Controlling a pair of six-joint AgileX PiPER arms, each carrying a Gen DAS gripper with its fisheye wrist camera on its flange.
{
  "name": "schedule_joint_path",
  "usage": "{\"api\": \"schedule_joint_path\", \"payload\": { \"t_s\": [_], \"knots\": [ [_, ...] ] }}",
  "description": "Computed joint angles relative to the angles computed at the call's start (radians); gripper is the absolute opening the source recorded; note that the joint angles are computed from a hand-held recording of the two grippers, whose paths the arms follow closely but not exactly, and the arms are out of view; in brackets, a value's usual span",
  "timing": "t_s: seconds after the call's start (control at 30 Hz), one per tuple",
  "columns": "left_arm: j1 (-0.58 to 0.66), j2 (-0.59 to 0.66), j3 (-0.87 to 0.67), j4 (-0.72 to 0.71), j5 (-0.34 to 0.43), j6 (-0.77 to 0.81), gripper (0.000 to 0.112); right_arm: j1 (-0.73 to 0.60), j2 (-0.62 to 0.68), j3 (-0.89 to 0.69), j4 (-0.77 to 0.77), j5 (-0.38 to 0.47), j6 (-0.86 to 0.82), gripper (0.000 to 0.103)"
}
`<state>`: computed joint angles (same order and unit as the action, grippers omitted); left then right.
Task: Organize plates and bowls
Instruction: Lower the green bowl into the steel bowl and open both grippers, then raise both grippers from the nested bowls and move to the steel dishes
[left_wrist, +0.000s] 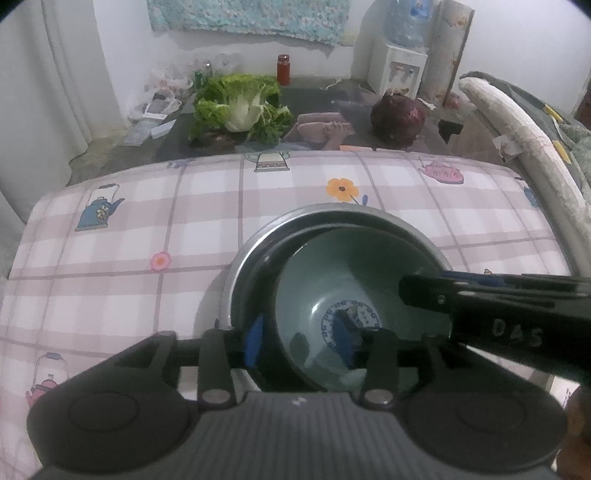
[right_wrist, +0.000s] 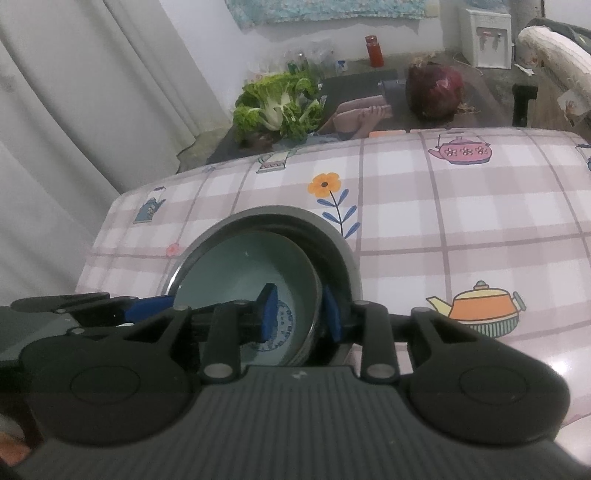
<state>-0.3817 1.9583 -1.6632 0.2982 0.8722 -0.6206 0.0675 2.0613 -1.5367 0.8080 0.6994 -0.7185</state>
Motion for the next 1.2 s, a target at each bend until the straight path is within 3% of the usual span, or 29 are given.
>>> {"api": "schedule_joint_path", "payload": {
  "t_s": [0.47, 0.67, 0.73, 0.97, 1.07, 1.2],
  "knots": [
    [-0.042, -0.154, 0.132, 0.065, -0.027, -0.039, 0.062, -0.078, -0.168, 0.215, 0.203, 0.023, -0.19, 0.035],
    [-0.081, -0.253, 0.198, 0.091, -0.007, -0.067, 0.072, -0.132, -0.313, 0.387, 0.295, 0.02, -0.315, 0.045],
    [-0.101, -0.305, 0.249, 0.108, -0.018, -0.087, 0.08, -0.161, -0.374, 0.463, 0.331, 0.019, -0.36, 0.049],
    [-0.173, -0.562, 0.512, 0.177, -0.05, -0.205, 0.087, -0.278, -0.615, 0.73, 0.391, 0.071, -0.469, 0.058],
    [-0.238, -0.687, 0.618, 0.254, -0.009, -0.311, 0.09, -0.324, -0.72, 0.824, 0.388, 0.123, -0.468, 0.067],
    [-0.376, -0.862, 0.759, 0.376, 0.107, -0.487, 0.098, -0.404, -0.859, 0.961, 0.405, 0.218, -0.487, 0.077]
  ]
}}
